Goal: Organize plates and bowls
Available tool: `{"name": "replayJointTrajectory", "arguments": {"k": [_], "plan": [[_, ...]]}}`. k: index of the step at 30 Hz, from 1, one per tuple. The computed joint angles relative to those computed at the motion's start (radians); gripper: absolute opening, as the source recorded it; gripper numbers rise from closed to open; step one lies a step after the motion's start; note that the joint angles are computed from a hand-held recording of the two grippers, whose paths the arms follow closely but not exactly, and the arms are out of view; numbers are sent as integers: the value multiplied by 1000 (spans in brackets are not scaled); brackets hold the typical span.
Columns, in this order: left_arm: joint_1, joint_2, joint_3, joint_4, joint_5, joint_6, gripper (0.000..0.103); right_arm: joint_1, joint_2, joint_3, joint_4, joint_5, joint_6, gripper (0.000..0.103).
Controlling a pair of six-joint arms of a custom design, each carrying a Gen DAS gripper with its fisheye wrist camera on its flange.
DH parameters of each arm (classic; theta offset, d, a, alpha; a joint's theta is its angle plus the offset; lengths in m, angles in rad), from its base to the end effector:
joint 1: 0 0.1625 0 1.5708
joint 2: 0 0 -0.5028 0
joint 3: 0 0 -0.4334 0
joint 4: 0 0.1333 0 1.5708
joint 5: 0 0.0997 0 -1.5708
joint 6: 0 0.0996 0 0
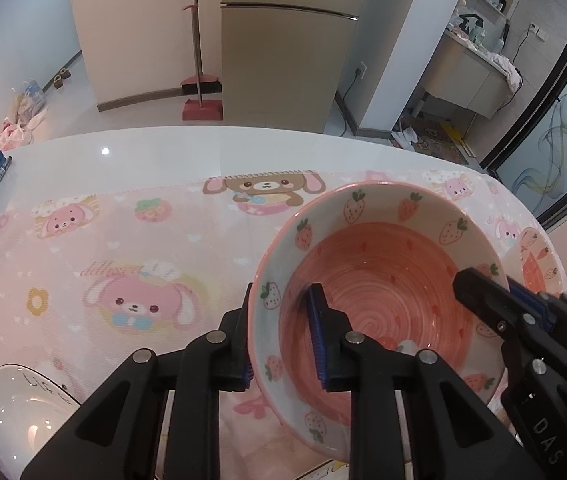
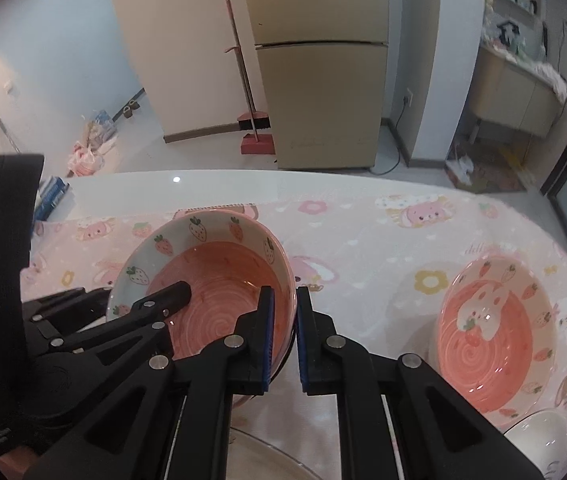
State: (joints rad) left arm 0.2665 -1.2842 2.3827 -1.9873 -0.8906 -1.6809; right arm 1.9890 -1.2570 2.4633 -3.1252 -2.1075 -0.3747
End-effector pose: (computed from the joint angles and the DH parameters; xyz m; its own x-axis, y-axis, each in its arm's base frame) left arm -0.3033 -0.2859 0.1359 -0.7639 -0.2971 -0.5729 0.0943 0.8268 -0.5546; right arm 0.2510 -0.3619 0.1894 -0.6570 -0.4909 0.5721 -0.6686 0.7300 -0.1415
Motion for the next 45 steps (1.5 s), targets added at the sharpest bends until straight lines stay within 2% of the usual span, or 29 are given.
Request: {"name": "replayJointTrajectory", "arguments": {"k": [2,7,13,17,18,20,22,24,27,28,29,30,31,33,35,37,39,40,45], "plan": [[1,4,-6,10,2,1,20,4,15,4,-35,-13,-27,11],[0,-2,0,-4,3,1,20,-10,-4,-2,3,12,-18,11],[-50,-39,11,33,69,-37,21,-23,-33,-11,43,47,15,11],[-82,-61,-5,111,101,-76,23,-20,-64,-11,51,65,24,12],[-92,-64,-13,135,110,-89,26,-19,-73,-13,55,63,35,13],[-117,-67,-30,190,132,-124,38,-19,-91,-16,62,68,52,19],[-145,-70,-50,255,161,-164,53,-19,-116,-17,62,78,52,21],[-170,-64,-79,340,175,-214,58,-11,-134,-15,44,70,50,21],[-208,-51,-123,461,201,-275,69,4,-173,-15,26,68,45,33],[-223,-49,-135,496,218,-294,75,20,-171,-11,-17,34,35,45],[-241,-51,-142,525,235,-315,79,54,-163,-4,-102,-32,-3,56],[-260,-51,-151,556,257,-337,86,70,-164,-1,-150,-57,-33,61],[-277,-49,-161,591,275,-361,93,79,-194,2,-157,-43,-52,63],[-309,-36,-188,685,304,-420,101,78,-269,-3,-83,9,-32,65],[-330,-13,-233,777,294,-469,102,91,-343,-13,-25,20,-21,70],[-351,-9,-260,802,308,-448,102,114,-406,-19,-14,8,-37,71],[-373,13,-298,861,345,-468,102,130,-457,-25,-10,10,-54,78],[-382,24,-317,882,369,-474,102,142,-485,-28,-12,9,-65,85],[-389,60,-385,868,455,-446,102,177,-590,-38,-21,8,-78,88]]}}
